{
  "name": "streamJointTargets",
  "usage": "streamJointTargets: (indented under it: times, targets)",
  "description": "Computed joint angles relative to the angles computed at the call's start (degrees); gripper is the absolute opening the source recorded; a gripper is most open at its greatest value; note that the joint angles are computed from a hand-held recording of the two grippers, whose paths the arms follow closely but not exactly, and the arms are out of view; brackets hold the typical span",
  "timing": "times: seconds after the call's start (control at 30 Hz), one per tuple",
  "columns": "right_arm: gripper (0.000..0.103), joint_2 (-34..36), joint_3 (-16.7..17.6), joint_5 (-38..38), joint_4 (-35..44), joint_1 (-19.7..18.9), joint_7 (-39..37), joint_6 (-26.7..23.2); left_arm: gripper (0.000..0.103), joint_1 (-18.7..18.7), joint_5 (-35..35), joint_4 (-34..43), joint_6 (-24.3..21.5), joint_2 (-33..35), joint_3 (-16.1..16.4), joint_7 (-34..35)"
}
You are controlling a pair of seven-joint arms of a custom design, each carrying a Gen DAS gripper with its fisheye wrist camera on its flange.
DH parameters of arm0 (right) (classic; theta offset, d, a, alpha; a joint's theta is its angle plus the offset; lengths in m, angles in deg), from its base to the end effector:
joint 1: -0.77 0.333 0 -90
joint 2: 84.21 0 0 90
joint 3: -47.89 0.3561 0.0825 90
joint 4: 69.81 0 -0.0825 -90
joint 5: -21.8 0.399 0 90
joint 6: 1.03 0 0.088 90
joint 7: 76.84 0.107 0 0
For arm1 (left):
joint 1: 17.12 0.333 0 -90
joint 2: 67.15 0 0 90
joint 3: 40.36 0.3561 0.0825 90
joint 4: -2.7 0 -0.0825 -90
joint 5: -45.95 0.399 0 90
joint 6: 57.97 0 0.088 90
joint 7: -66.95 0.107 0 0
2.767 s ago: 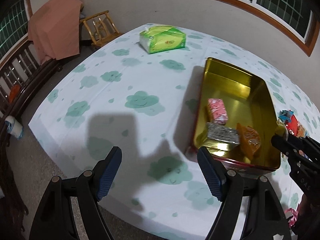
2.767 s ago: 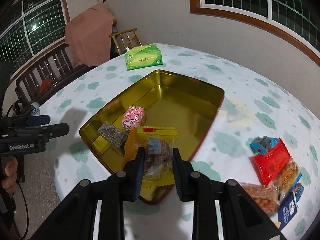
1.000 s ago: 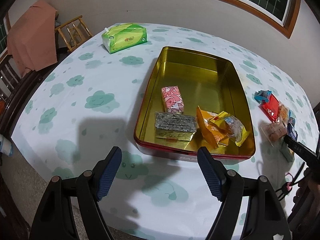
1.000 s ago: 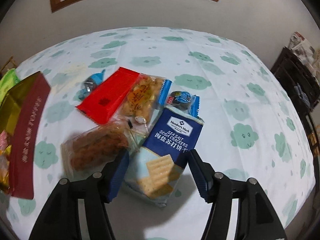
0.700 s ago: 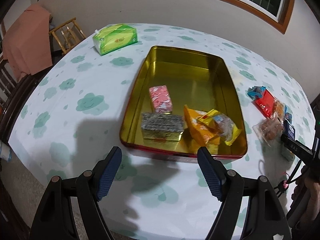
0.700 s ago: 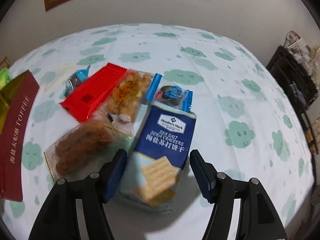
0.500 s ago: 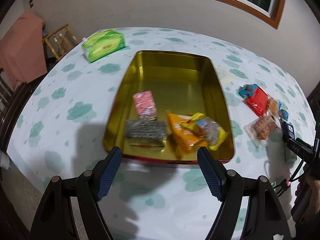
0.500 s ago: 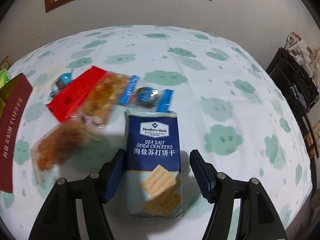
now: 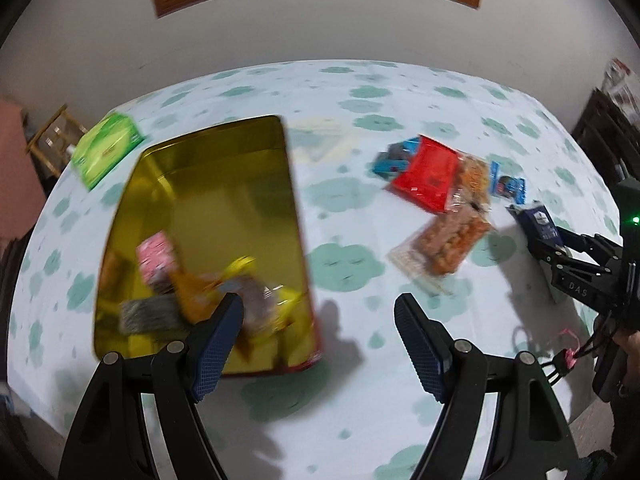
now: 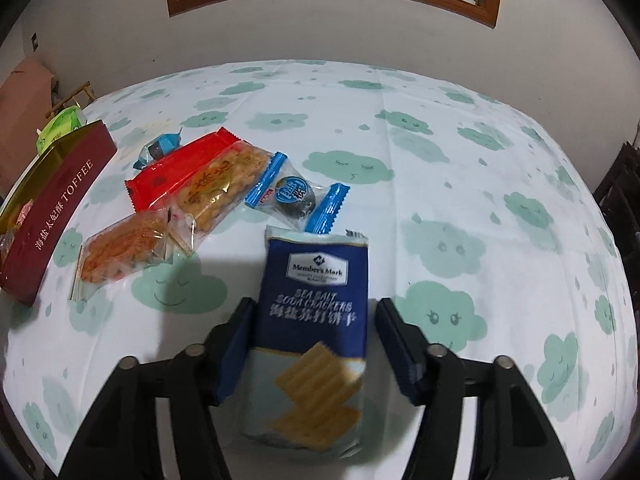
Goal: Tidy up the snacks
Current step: 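Grasp the blue soda-cracker pack with the right tool while the left tool grasps the twisted-dough bag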
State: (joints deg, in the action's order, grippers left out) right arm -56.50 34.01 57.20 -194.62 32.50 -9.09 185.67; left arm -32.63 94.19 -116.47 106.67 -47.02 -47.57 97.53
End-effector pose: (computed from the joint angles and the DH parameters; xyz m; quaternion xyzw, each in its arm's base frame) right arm 0.6007 0.1411 0.2607 -0.7151 0.6305 -0.2146 0.2121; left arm 0.5703 -0.2798 0.3224 -0.6422 0.7168 -0.1960 0.1879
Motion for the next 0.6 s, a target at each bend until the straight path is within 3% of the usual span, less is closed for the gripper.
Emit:
streamJointTargets:
  times: [0.03,0.13,0.2,0.4,0.47,0.6]
  targets:
    - [0.051,-0.29,0.28,0.13,-0.53,-0.03,-0.01,0.64,0.075,0.36,-0.96,1.01,-0.17,0.94,-0.86,1.60]
    - [0.050,-1.03,3.93,0.64,-1.83,-3.35,-1.31,2.96,0.075,1.35,-4.43,3.15,-0.27,3.18,-3.02,6.11]
    - [0.050,-1.15,5.83,1.02,-2.19,-5.67,-2.69,4.17,0.076,-0.34,-3.88,4.54,-0.98,4.12,-1.75,6.06]
    - [0.050,0.16,4.58,5.11,-0.72,-8.22,-4.75,5.83,0.076,-1.60,-5.11,7.77,-2.49,6.02,-2.27,10.43]
    - [0.050,0.26,7.01,4.19,-0.53,-11.86,-4.03,6.69,0.076,-2.41,-4.42,9.42,-2.97,7.14,-2.14,12.13]
    - [0.051,0.83,7.91,6.84,0.50,-13.24,-6.00,6.97,0.076,-1.67,-7.28,13.38,-3.77,10.29,-4.01,18.31]
